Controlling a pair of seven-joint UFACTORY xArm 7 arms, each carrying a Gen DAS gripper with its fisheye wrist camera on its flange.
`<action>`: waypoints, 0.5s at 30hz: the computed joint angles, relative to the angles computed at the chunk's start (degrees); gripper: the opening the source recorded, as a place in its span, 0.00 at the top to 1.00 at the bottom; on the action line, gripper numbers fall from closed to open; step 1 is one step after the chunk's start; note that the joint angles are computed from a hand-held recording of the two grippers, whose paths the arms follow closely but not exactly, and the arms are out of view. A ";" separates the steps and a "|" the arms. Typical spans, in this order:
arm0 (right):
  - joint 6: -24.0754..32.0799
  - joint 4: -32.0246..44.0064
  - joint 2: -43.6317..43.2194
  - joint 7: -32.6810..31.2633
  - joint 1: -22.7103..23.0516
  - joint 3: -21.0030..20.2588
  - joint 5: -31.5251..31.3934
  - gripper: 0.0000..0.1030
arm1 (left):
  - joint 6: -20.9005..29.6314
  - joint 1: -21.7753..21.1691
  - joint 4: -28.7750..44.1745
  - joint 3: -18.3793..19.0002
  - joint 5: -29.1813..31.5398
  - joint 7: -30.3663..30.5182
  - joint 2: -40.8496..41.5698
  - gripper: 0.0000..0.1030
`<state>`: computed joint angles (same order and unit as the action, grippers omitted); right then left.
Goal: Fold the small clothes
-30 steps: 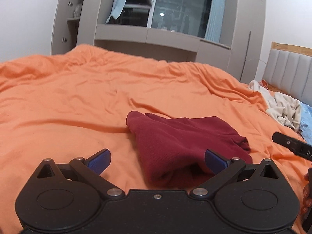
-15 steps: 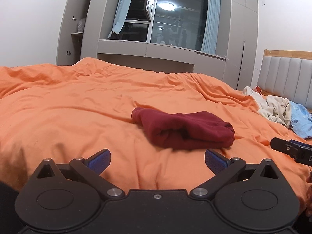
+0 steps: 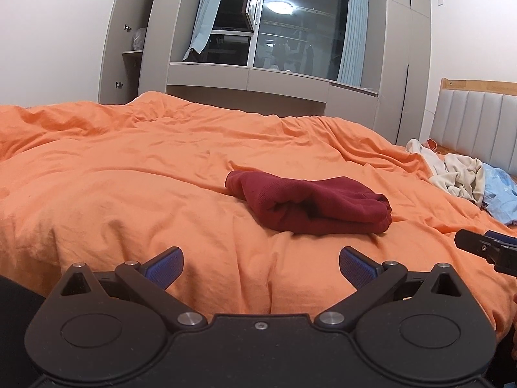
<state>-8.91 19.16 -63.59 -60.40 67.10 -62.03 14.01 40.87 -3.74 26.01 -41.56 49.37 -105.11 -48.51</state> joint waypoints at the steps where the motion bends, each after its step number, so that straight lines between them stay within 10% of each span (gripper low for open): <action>1: 0.09 0.05 0.13 0.04 -0.01 0.00 0.01 0.00 | 0.07 -0.07 0.02 0.01 -0.03 -0.02 0.02 0.01; 15: 0.61 0.08 0.51 -0.10 -0.24 0.26 0.25 0.00 | 0.04 -0.22 0.11 0.50 0.69 -0.46 0.97 0.01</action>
